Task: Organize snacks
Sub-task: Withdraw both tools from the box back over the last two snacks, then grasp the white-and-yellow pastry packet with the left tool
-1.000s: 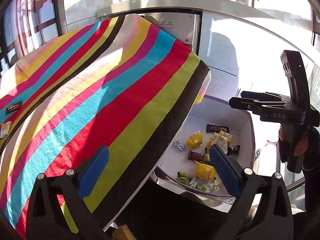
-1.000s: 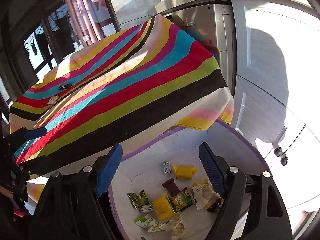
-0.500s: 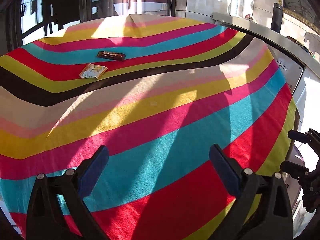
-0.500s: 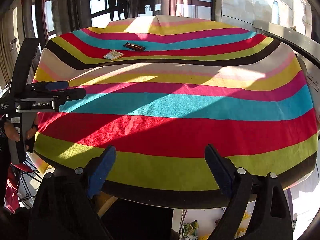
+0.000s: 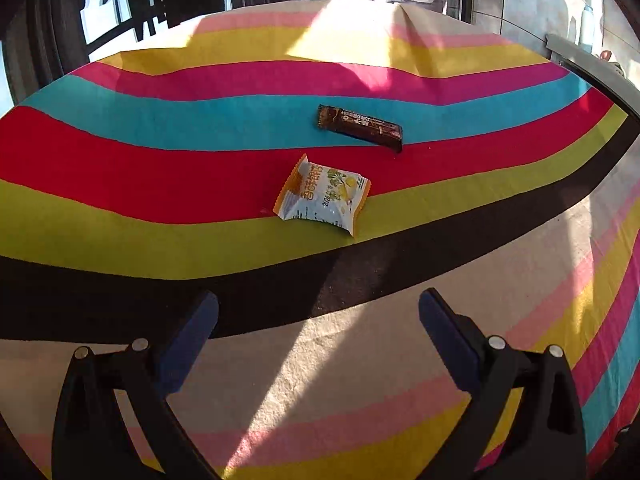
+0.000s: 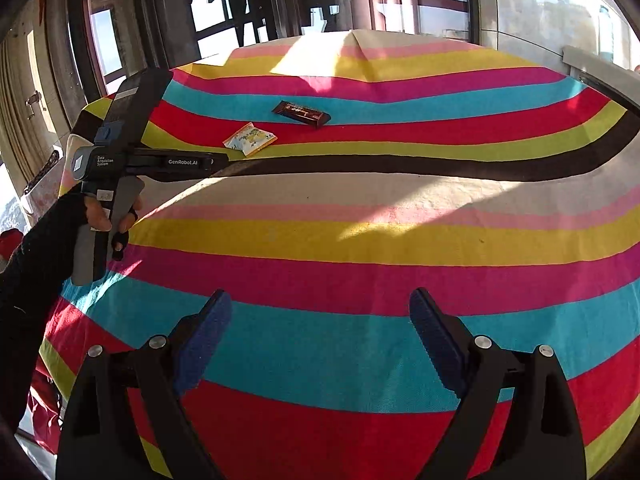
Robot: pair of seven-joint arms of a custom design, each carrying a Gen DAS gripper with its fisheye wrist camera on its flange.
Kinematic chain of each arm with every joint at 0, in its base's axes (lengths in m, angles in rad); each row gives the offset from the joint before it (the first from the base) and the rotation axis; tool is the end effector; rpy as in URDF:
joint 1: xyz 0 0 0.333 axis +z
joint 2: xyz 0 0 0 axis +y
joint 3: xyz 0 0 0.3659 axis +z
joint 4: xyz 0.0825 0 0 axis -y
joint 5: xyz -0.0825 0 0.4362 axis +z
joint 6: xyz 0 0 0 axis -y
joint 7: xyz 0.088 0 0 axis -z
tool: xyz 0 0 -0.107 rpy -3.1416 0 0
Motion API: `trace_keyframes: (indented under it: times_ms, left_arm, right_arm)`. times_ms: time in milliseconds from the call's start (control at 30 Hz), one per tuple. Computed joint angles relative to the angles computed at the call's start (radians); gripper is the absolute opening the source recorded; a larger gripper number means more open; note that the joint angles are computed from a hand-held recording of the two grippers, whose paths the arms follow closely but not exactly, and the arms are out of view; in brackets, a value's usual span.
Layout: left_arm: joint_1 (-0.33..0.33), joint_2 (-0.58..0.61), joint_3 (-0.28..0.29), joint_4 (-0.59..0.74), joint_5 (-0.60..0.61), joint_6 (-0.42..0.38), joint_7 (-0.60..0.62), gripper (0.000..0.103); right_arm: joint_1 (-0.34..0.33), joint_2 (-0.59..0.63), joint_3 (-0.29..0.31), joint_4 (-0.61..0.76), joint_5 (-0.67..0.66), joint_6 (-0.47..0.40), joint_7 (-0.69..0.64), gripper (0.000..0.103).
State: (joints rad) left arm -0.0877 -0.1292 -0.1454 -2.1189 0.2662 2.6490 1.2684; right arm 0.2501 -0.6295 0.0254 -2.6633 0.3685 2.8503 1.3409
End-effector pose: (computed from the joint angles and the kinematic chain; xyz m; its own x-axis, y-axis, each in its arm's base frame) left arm 0.5830 -0.1495 0.5719 -0.1013 -0.9921 -0.0741 -0.7670 0.1253 -0.6293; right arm 0.4043 0.0954 0.5442 0.2575 -0.9552 -0.1461 -0.6811 -0.0722 -0.7287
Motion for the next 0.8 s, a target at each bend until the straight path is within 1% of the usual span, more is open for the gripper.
trace_keyframes:
  times_ms: [67,133,233,333,400,433,467,500,533,567,600,633,667,733,800]
  left_arm:
    - [0.001,0.077,0.003,0.083,0.005,-0.034,0.049,0.1]
    - [0.003,0.141,0.001,0.15,0.02,-0.059,0.095,0.1]
    - [0.0,0.219,0.0,0.236,0.086,-0.09,0.11,0.101]
    - [0.005,0.26,-0.005,0.283,0.05,-0.083,0.158,0.101]
    - [0.017,0.271,-0.013,0.29,-0.013,-0.07,0.205,0.099]
    - [0.029,0.267,-0.023,0.282,-0.081,-0.058,0.252,0.083]
    - [0.058,0.256,-0.052,0.268,-0.197,-0.048,0.342,0.067]
    - [0.053,0.238,-0.046,0.249,-0.243,-0.043,0.371,0.047]
    - [0.044,0.215,-0.038,0.221,-0.224,-0.026,0.347,0.041]
    - [0.037,0.187,-0.032,0.189,-0.217,-0.018,0.324,0.041]
    - [0.034,0.156,-0.031,0.15,-0.255,0.003,0.33,0.04]
    - [0.03,0.118,-0.028,0.105,-0.32,0.025,0.346,0.04]
    - [0.022,0.083,-0.023,0.065,-0.35,0.035,0.337,0.04]
    - [0.007,0.018,-0.01,-0.009,-0.362,0.056,0.301,0.04]
    - [-0.02,-0.031,0.015,-0.066,-0.426,0.065,0.299,0.041]
  right_arm:
    - [0.003,0.002,-0.02,0.003,0.012,-0.019,-0.001,0.087]
    - [-0.008,0.011,-0.026,0.011,0.016,-0.032,0.002,0.087]
    - [-0.026,0.022,-0.033,0.023,0.015,-0.046,0.001,0.087]
    - [-0.033,0.054,-0.043,0.051,0.021,-0.049,-0.008,0.087]
    - [-0.027,0.085,-0.053,0.076,0.032,-0.054,-0.021,0.087]
    - [-0.024,0.103,-0.056,0.091,0.037,-0.057,-0.03,0.087]
    - [-0.023,0.125,-0.058,0.11,0.04,-0.059,-0.038,0.087]
    - [-0.022,0.147,-0.057,0.13,0.041,-0.06,-0.048,0.087]
    - [-0.016,0.174,-0.06,0.155,0.045,-0.06,-0.065,0.087]
    - [-0.003,0.203,-0.068,0.184,0.056,-0.061,-0.09,0.087]
    - [0.009,0.234,-0.074,0.216,0.067,-0.064,-0.117,0.087]
    - [0.016,0.268,-0.075,0.251,0.074,-0.069,-0.142,0.087]
    - [0.02,0.306,-0.073,0.29,0.08,-0.075,-0.165,0.087]
    - [0.032,0.386,-0.075,0.378,0.115,-0.103,-0.217,0.087]
    - [0.029,0.468,-0.063,0.468,0.153,-0.135,-0.238,0.087]
